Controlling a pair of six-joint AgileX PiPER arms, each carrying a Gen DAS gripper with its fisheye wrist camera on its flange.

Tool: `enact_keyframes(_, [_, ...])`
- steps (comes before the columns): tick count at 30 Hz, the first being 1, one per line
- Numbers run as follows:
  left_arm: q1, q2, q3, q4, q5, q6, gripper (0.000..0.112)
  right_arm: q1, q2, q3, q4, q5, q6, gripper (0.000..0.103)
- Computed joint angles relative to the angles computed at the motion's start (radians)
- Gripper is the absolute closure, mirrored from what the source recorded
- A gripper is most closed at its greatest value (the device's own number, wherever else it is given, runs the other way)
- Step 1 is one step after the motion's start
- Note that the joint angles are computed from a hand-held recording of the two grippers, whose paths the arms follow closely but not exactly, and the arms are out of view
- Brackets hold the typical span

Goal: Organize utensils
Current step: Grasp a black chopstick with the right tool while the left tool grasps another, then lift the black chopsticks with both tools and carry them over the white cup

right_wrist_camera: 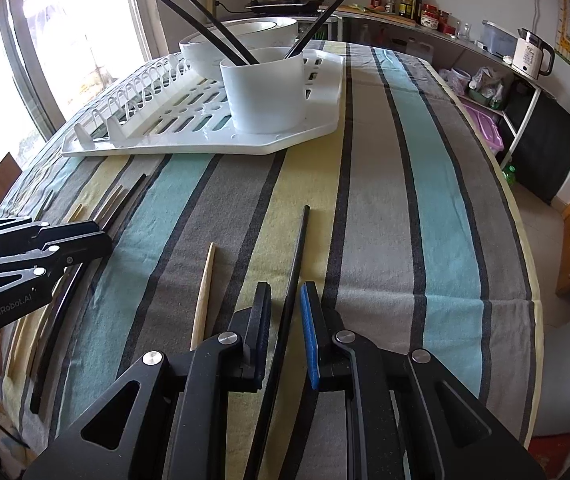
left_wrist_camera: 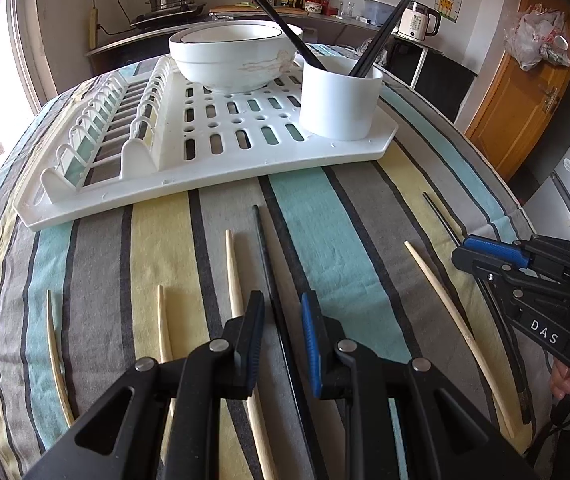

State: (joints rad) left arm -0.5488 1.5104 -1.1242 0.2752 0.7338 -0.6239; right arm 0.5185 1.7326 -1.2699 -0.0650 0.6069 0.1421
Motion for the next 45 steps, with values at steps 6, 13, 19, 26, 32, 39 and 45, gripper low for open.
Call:
enact_keyframes(6, [-0.019,0.021,-0.021,0.054,0.025,-0.035,0.094,0.008,0.022,-0.041,-0.007,0.041,0.000,0.095])
enact_keyframes(13, [0.005,0.028,-0.033,0.023,0.026,-0.009,0.105,-0.011,0.018,-0.033,0.061,0.029,-0.040,0.097])
enact_keyframes(19, [0.030,0.019,-0.040,-0.036,0.022,0.048,0.107,-0.028,-0.006,-0.006,0.138,0.001,-0.099,0.098])
enact_keyframes(26, [0.037,-0.026,-0.048,-0.059,0.012,0.071,0.107,-0.050,-0.054,0.011,0.197,-0.027,-0.146,0.098])
enact_keyframes(32, [0.042,-0.070,-0.056,-0.074,0.010,0.079,0.107,-0.071,-0.108,0.024,0.242,-0.048,-0.178,0.098])
enact_keyframes(39, [0.033,-0.135,-0.077,-0.060,0.020,0.076,0.107,-0.085,-0.181,0.039,0.279,-0.068,-0.205,0.098])
enact_keyframes(45, [0.006,-0.187,-0.096,-0.022,0.032,0.051,0.107,-0.085,-0.244,0.054,0.291,-0.091,-0.214,0.098])
